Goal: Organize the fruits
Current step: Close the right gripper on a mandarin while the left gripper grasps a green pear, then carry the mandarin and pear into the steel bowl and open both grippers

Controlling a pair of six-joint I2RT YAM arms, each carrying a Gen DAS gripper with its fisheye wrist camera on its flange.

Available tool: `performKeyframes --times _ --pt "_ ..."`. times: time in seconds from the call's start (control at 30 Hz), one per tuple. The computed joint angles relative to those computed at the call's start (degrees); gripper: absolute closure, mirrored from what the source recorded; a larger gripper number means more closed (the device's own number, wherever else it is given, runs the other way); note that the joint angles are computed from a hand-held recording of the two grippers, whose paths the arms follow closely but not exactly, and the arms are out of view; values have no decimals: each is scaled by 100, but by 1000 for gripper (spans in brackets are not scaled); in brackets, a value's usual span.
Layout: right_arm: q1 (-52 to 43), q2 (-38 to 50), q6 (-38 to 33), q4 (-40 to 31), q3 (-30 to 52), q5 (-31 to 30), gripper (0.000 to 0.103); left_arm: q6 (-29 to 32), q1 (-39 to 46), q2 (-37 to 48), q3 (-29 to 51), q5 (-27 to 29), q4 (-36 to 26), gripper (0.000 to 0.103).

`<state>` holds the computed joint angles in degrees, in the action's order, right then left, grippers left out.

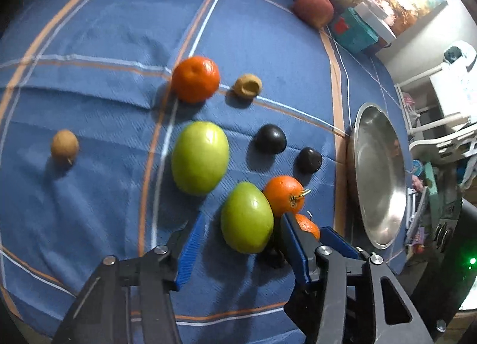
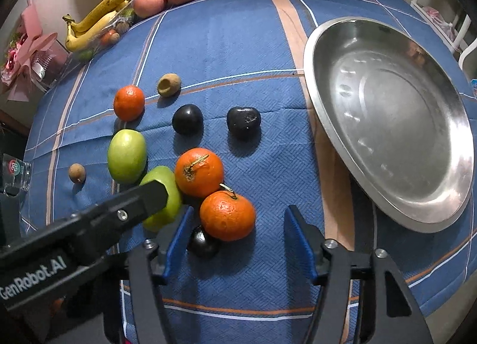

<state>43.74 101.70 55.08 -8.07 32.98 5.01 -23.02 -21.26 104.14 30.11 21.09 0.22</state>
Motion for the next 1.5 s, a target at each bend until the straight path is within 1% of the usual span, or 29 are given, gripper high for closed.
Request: performKeyframes --times 0.07,0.13,0.2,0.27,0.37,0.47,0.63,0.83,1.07,1.17,1.3,1.37,1.5 --pt "-30 11 -9 21 0 -20 48 -32 128 141 3 294 82 52" --pt "-66 -46 -2 133 -88 -83 51 -18 233 155 -48 469 98 54" --pt "-84 -181 -25 160 -225 -121 53 -17 211 113 -51 393 72 57" --pt "-70 -152 -68 160 -199 -121 57 -73 165 134 -25 324 98 61" --pt "-56 -96 -108 153 -124 -135 61 -41 215 117 -56 345 103 62" --pt "-34 -68 -96 135 -80 -144 62 -74 229 137 -77 351 166 62" --pt "-54 -148 -66 201 -163 -153 64 -35 503 89 -195 508 226 62" --pt "-104 -354 -65 179 -286 -160 64 22 672 -87 -249 448 157 63" --pt "-11 -557 58 -46 -271 43 65 192 804 -434 -341 401 4 63" --pt "83 -708 122 -252 -262 234 65 161 804 -522 -374 462 18 63" --pt "193 -954 228 -346 -308 378 65 216 871 -821 -458 621 -31 63" --pt "262 -1226 314 -434 -368 509 65 225 887 -1016 -523 652 -14 63" --pt "449 -1650 474 -908 -219 947 65 260 882 -1383 -537 510 -96 63"
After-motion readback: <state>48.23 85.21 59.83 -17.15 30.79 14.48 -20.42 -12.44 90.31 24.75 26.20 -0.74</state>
